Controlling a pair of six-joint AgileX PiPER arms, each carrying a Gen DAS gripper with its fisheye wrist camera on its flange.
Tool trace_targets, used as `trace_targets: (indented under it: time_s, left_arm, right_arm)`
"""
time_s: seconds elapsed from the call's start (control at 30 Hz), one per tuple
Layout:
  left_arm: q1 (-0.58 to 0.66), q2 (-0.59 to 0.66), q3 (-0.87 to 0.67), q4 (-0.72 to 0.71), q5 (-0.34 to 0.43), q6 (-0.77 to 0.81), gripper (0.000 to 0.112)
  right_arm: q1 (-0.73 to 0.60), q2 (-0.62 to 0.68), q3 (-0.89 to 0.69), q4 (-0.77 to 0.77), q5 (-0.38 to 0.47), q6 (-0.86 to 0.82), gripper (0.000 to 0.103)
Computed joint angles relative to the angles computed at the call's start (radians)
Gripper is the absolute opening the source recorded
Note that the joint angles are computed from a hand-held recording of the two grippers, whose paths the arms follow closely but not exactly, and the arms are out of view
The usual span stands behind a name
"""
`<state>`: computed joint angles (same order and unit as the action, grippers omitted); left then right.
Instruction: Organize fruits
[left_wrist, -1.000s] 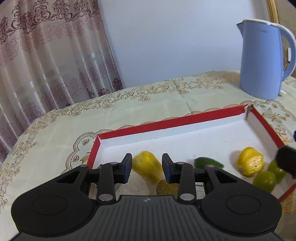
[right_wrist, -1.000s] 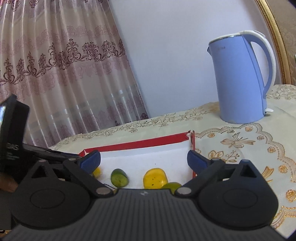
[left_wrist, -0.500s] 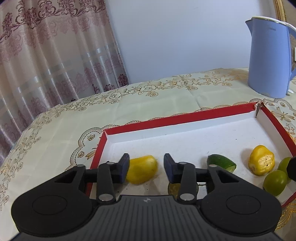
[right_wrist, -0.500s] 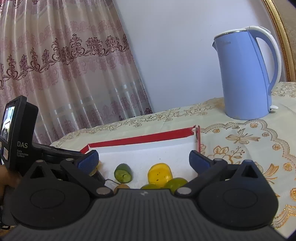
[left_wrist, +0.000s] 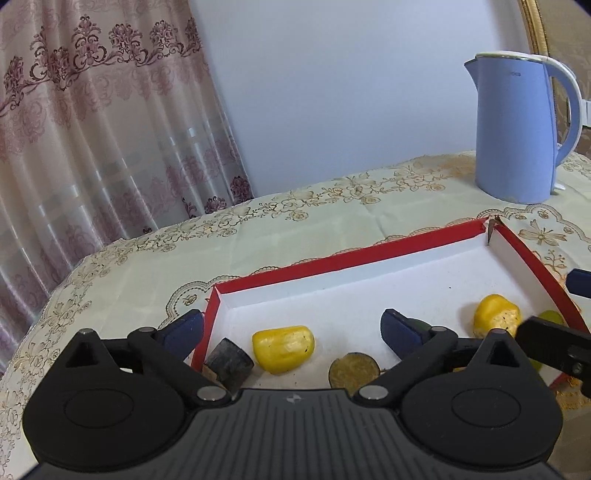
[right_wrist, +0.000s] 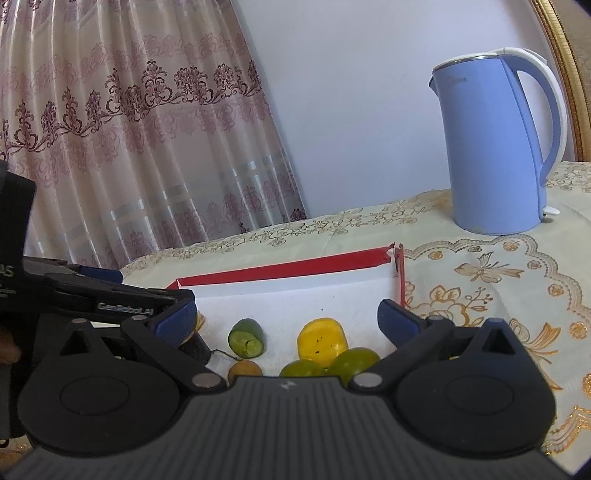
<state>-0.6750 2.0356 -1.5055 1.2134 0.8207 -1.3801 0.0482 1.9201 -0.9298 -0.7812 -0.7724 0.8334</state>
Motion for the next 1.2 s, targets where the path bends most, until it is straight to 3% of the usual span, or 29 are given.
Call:
trace_targets:
  time_s: [0.5, 0.7, 0.97, 1.2]
  left_arm:
    - [-0.056, -0.195, 0.205, 0.033, 0.017, -0.125, 0.103]
    - [-0.144, -0.235, 0.256, 0.094, 0.146, -0.196, 0.103]
    - [-0.179, -0.27, 0.242, 0.017, 0.159, -0.117, 0.103]
    - [-0.22, -0.316, 0.271, 0.05, 0.214, -0.183, 0.103]
  right_arm:
    - [-0.008, -0.01, 0.046, 0.056, -0.044, -0.044, 0.103]
    - [-0.018, -0.029, 0.086, 0.054, -0.058, -0.045, 0.103]
    - [-0.016, -0.03, 0.086, 0.033, -0.037, -0.027, 0.103]
    - [-0.017, -0.023, 0.076, 0.017, -0.027, -0.008, 0.103]
